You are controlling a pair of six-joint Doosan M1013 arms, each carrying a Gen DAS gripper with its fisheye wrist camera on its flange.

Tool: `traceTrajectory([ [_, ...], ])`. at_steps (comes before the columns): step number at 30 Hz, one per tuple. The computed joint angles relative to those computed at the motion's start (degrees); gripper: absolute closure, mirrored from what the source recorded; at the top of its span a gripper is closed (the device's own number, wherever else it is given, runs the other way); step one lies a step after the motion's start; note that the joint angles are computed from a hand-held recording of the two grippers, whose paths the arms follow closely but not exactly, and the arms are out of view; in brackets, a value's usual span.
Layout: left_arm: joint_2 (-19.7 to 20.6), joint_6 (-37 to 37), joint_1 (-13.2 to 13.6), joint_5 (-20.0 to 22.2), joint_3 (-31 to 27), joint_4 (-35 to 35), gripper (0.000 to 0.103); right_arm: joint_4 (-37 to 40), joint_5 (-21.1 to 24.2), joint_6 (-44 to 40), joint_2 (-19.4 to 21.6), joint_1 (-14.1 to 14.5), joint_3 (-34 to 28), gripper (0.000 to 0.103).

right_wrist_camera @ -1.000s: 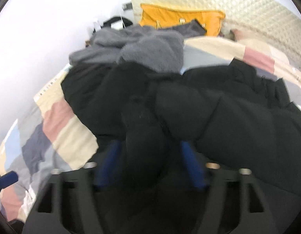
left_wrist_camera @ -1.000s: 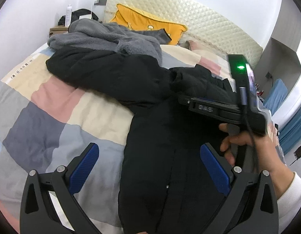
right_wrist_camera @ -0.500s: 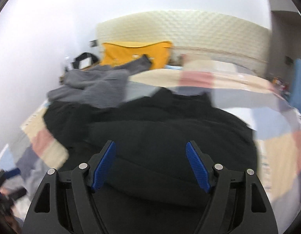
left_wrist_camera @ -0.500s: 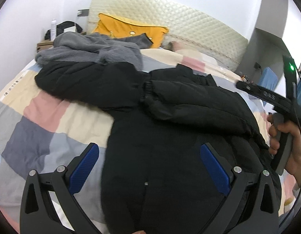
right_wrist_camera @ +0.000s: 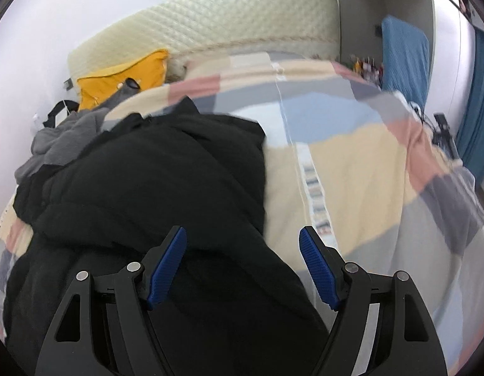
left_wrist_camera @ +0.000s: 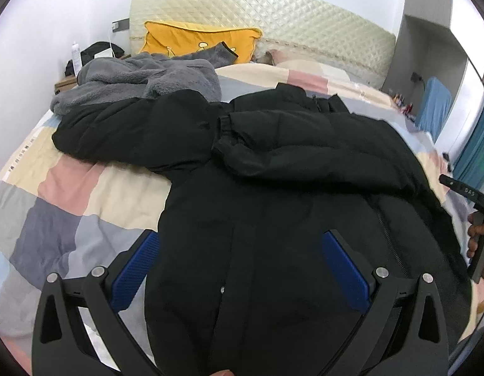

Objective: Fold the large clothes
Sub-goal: 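Lay the sleeve across the jacket body and open the right tool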

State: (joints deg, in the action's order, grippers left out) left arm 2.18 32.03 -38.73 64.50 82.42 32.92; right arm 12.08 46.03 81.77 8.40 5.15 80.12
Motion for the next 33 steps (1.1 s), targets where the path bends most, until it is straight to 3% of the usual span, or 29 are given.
traceTrajectory([
  [12,2.3,-1.2,-1.0,2.8,-2.1,-0.1,0.0,1.7,1.2,-3.7,2.4,-0.7,1.2,0.029],
  [23,3.7,-2.5,-1.6,4.0,-3.0,1.0,0.0,8.0,-4.8,-3.8,2.7,-2.0,1.1,0.029],
  [28,4.1,-2.5,-1.7,4.5,-3.2,1.4,0.0,6.3,-7.3,-0.8,2.6,-2.2,1.5,0.029],
  [33,4.3,-2.1,-1.5,4.6,-3.4,1.0,0.0,7.4,-6.7,1.9,3.3,-3.6,1.2,0.026],
])
